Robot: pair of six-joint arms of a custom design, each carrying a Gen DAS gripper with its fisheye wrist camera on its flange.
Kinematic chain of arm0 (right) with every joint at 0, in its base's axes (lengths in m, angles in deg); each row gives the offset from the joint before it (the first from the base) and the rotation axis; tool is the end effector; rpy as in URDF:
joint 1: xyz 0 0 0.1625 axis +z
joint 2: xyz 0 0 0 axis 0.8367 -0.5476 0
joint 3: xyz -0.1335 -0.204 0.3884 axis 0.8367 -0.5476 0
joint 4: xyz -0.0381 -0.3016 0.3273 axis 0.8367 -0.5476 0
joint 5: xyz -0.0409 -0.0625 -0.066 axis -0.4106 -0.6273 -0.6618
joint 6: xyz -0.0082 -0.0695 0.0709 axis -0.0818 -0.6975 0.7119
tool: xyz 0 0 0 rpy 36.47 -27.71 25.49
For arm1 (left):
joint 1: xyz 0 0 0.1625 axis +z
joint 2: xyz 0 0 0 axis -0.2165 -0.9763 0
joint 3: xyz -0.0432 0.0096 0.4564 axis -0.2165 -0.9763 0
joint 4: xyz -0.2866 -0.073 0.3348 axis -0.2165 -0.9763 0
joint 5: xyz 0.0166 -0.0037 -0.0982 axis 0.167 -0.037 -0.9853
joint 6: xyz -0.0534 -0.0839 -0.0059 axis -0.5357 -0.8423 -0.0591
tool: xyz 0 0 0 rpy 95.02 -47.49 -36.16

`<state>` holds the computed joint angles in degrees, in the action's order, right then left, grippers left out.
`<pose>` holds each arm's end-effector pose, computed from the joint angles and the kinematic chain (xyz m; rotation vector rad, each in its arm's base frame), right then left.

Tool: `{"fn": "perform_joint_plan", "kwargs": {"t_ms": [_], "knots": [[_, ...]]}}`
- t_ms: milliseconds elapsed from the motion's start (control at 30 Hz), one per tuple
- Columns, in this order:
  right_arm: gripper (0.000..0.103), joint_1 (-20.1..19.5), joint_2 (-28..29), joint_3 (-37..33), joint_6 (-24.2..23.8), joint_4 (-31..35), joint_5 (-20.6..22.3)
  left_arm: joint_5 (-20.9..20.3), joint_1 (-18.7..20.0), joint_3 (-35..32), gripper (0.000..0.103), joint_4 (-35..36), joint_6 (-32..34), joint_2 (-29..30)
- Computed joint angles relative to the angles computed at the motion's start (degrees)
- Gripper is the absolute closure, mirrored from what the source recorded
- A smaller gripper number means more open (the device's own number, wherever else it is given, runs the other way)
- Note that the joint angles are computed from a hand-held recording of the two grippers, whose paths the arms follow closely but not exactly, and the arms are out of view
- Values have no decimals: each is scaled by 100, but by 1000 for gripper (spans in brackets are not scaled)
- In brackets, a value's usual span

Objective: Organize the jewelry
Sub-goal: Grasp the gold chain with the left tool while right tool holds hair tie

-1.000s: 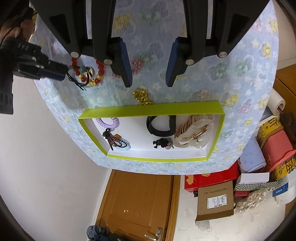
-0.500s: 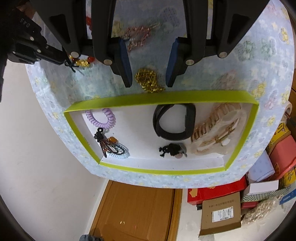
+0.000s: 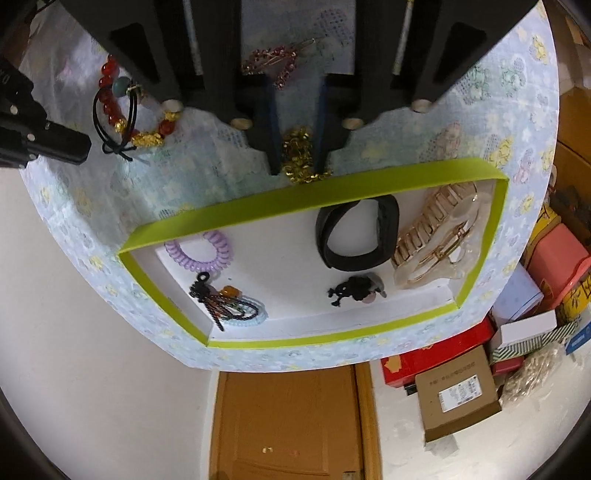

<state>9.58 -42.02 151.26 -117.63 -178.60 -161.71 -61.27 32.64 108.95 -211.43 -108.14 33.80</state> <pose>0.0120 -0.3053 0.2071 0.7891 -2.6654 0.5289 -0.2424 -0.3109 -0.0167 0.2874 2.2520 -0.7459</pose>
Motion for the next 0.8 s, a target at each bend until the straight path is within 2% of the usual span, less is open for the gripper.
{"fn": "perform_joint_plan", "kwargs": {"t_ms": [100,167,267,467,500,533,567,667,800], "knots": [[103,-9,-73,24,-48,52,29,-26,-2,25,89,-67,45,-16],[103,-27,-147,37,-106,101,72,-25,-23,110,95,-286,49,-56],[103,-67,-259,49,-134,166,138,12,-112,222,97,-330,-85,-189],[103,-127,-363,-113,123,709,215,8,-252,353,98,-347,-178,-327],[97,-59,-282,-135,160,667,123,-7,-242,369,98,-410,-138,-330],[88,4,-209,-122,116,547,62,-30,-226,378,98,-460,-107,-328],[85,38,-175,-116,44,489,62,-47,-204,382,98,-493,-83,-322],[84,227,104,-128,-305,147,-27,-104,-133,401,98,-651,-18,-291],[84,559,757,-268,-858,-411,-399,-185,-55,404,97,-780,20,-256]]}}
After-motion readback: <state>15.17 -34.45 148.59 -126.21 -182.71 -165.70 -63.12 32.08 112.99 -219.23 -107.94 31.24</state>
